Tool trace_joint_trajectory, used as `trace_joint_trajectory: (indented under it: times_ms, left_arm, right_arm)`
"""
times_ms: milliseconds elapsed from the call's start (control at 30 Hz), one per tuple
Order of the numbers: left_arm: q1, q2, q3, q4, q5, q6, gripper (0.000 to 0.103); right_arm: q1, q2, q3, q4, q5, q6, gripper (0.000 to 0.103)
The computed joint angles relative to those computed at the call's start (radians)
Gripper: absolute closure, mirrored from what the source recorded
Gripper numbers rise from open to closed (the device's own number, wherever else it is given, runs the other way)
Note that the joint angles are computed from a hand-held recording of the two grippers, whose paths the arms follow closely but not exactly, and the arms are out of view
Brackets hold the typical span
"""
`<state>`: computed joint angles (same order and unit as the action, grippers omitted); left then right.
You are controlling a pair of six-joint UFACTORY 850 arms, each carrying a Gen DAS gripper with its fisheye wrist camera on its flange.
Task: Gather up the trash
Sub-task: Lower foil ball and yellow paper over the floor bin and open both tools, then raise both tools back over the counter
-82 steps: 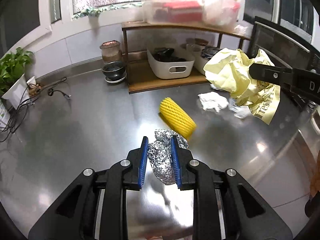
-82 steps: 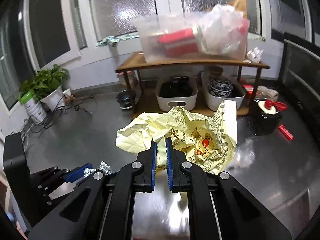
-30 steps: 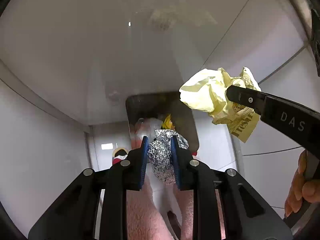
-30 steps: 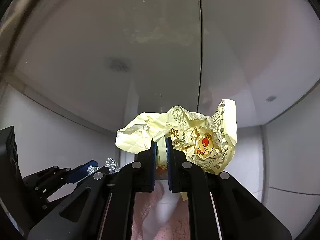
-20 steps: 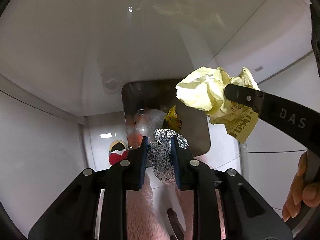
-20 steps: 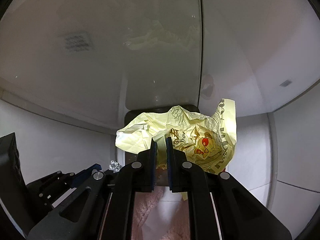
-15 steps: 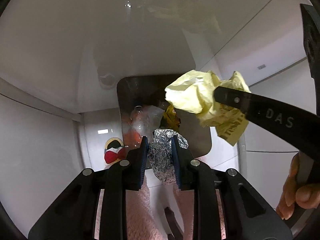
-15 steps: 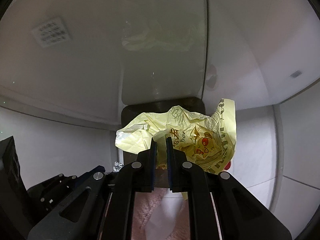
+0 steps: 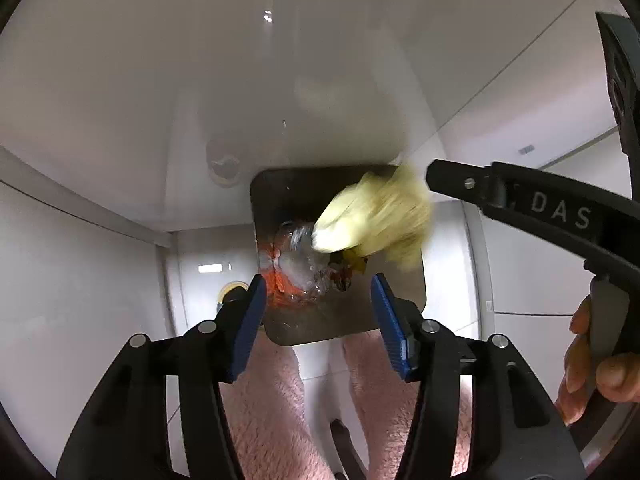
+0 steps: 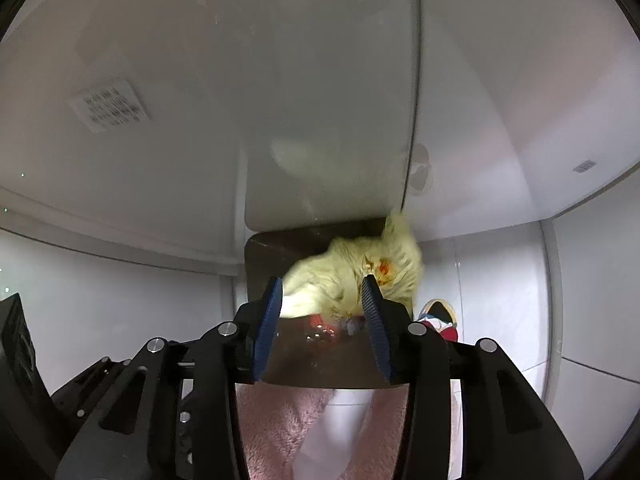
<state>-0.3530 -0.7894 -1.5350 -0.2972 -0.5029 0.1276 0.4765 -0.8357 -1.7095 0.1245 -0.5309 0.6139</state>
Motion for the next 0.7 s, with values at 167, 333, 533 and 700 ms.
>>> trace_joint_trajectory:
  times_ms: [167,333,533,700]
  left_arm:
    - [-0.003,0.084,0.065,0.042,0.043,-0.033,0.034]
    - [-0.007,0.190,0.133,0.047,0.083,-0.027,0.019]
    - [-0.016,0.309,0.176,0.071,0.125,-0.041,0.010]
    - [-0.027,0.388,0.162,0.108,0.148,-0.077,0.008]
  right_arm:
    - [0.015,0.085,0.058,-0.134,0.013,0.111,0.038]
    - [0.033,0.187,0.109,-0.329,0.004,0.270,0.016]
    - [0.040,0.324,0.182,-0.487,0.006,0.392,0.007]
    - [0.030,0.428,0.199,-0.559,0.010,0.468,0.007]
